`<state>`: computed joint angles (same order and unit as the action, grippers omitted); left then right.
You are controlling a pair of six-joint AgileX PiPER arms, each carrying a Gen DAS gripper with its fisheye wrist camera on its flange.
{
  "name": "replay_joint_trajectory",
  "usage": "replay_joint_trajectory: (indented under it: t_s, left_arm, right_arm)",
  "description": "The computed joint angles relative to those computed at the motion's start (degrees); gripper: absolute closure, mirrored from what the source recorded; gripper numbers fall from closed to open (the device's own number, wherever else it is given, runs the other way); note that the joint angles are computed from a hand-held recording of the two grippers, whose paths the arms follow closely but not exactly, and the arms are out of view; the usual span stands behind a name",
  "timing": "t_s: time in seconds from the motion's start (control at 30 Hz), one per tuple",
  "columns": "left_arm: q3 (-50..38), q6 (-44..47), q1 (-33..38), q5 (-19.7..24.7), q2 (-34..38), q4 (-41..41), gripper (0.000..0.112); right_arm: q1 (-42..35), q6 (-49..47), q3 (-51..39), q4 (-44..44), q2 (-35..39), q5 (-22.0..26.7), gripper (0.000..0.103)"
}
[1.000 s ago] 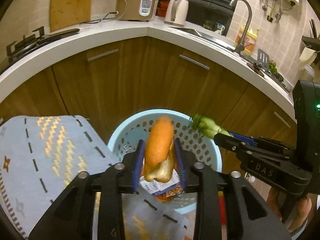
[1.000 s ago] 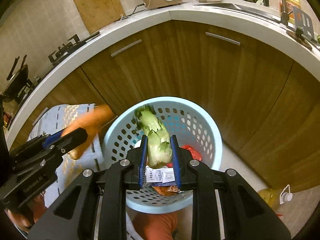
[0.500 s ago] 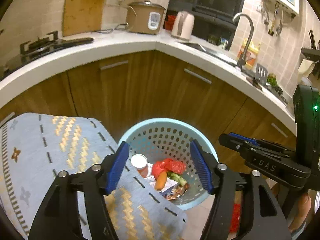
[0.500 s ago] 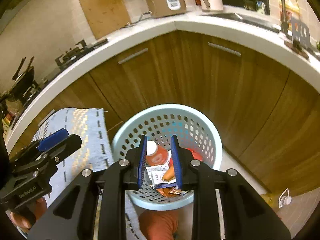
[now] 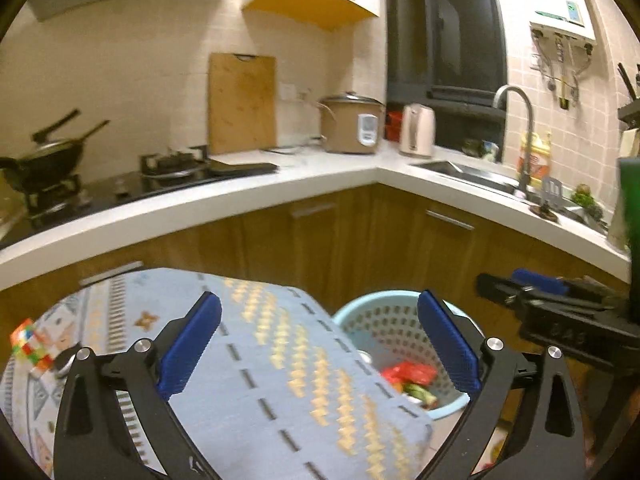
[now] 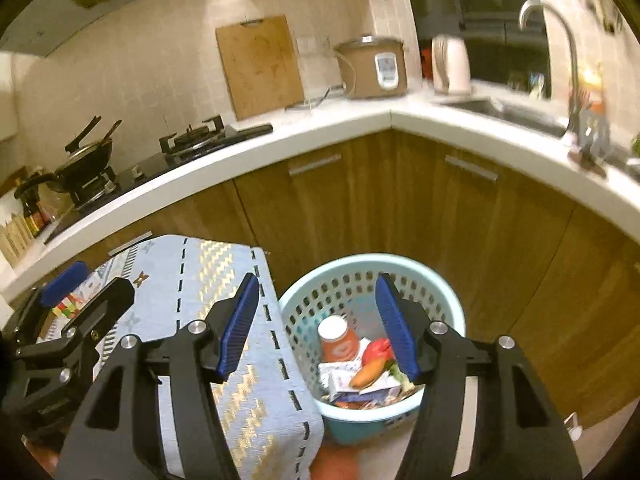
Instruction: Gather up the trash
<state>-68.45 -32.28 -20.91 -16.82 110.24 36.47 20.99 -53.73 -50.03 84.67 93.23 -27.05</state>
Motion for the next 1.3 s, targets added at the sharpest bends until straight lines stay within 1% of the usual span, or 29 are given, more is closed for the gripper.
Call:
replay_joint_trajectory:
  t_s: [0.03, 0.1, 0.13, 0.17, 0.27, 0.33, 0.4, 0.47, 0.5, 0.53, 0.57, 0.63, 0.67, 0.77, 0.87, 1.0, 1.17, 1.3]
  left_arm:
    - [0.93, 2.81, 0.16, -0.63, -0.25, -3.17, 0.017]
    - [2.65, 4.38, 1.17, -2.3, -0.52, -5.14, 0.017]
    - [3.1, 4.56, 1.53, -2.85, -0.46, -5.16, 0.017]
    - [3.6, 5.63, 1.83, -3.51, -0.33, -5.84, 0.017]
    - [4.66, 10.63, 2.41, -4.8, 0.3, -9.96, 0.017]
    - [5.54, 12.72, 2.93, -6.75, 0.87, -11.87, 0.017]
    - [6.77, 17.59, 2.99, -9.94, 1.79, -17.25, 0.017]
    - [7.56, 22.47, 2.33, -11.33, 2.52, -23.14, 0.017]
    - [7.44, 26.75, 1.55, -11.34, 2.9, -27.46, 0.017]
    - [7.36, 31.55, 0.75, -11.16, 3.04, -31.7, 0.017]
    - [7.69, 36.57, -0.06, -11.81, 3.02, -35.6, 0.017]
    - [8.54, 41.2, -0.84, -13.52, 2.85, -39.62, 0.017]
    - [8.83, 41.72, -0.87, -13.62, 2.75, -39.83, 0.017]
    - [9.01, 38.36, 0.05, -12.37, 2.32, -36.21, 0.017]
    - [9.57, 37.6, 0.44, -13.02, 1.89, -36.01, 0.017]
    - [10.03, 37.8, 0.55, -13.43, 1.65, -36.78, 0.017]
    - [9.88, 37.93, 0.65, -13.43, 1.75, -37.03, 0.017]
    - [9.84, 37.6, 0.81, -13.65, 1.87, -36.54, 0.017]
  right_arm:
    - [0.99, 0.56, 0.25, -0.25, -0.25, -1.41, 0.046]
    - [3.83, 6.05, 2.18, -3.9, -1.13, -5.84, 0.045]
    - [5.43, 9.5, 3.42, -5.63, -1.48, -8.82, 0.039]
    - [6.44, 11.26, 4.28, -6.22, -1.76, -10.85, 0.037]
    - [9.49, 12.87, 5.61, -4.93, -1.85, -16.43, 0.037]
    - [11.59, 12.53, 6.1, -3.13, -1.73, -20.05, 0.037]
    - [12.44, 12.08, 5.99, -2.29, -1.21, -21.82, 0.037]
    - [13.88, 11.11, 5.84, -0.45, -0.51, -24.27, 0.037]
    - [14.42, 10.77, 5.77, 0.02, -0.27, -25.1, 0.037]
    - [15.17, 10.65, 5.67, 0.55, 0.15, -26.32, 0.035]
    - [15.8, 11.08, 5.79, 0.77, 0.51, -27.3, 0.03]
    - [16.83, 12.52, 6.02, 0.77, 1.25, -28.82, 0.026]
    - [17.15, 13.18, 6.18, 0.66, 1.59, -29.15, 0.026]
    - [18.48, 13.23, 6.31, 1.42, 2.56, -30.46, 0.026]
    - [18.79, 13.13, 6.54, 1.99, 2.63, -30.4, 0.023]
    - [19.32, 14.21, 7.58, 1.9, 1.83, -30.59, 0.022]
    - [20.67, 14.4, 8.47, 2.51, 0.79, -32.22, 0.018]
    - [21.32, 13.92, 8.14, 3.2, 1.02, -33.23, 0.018]
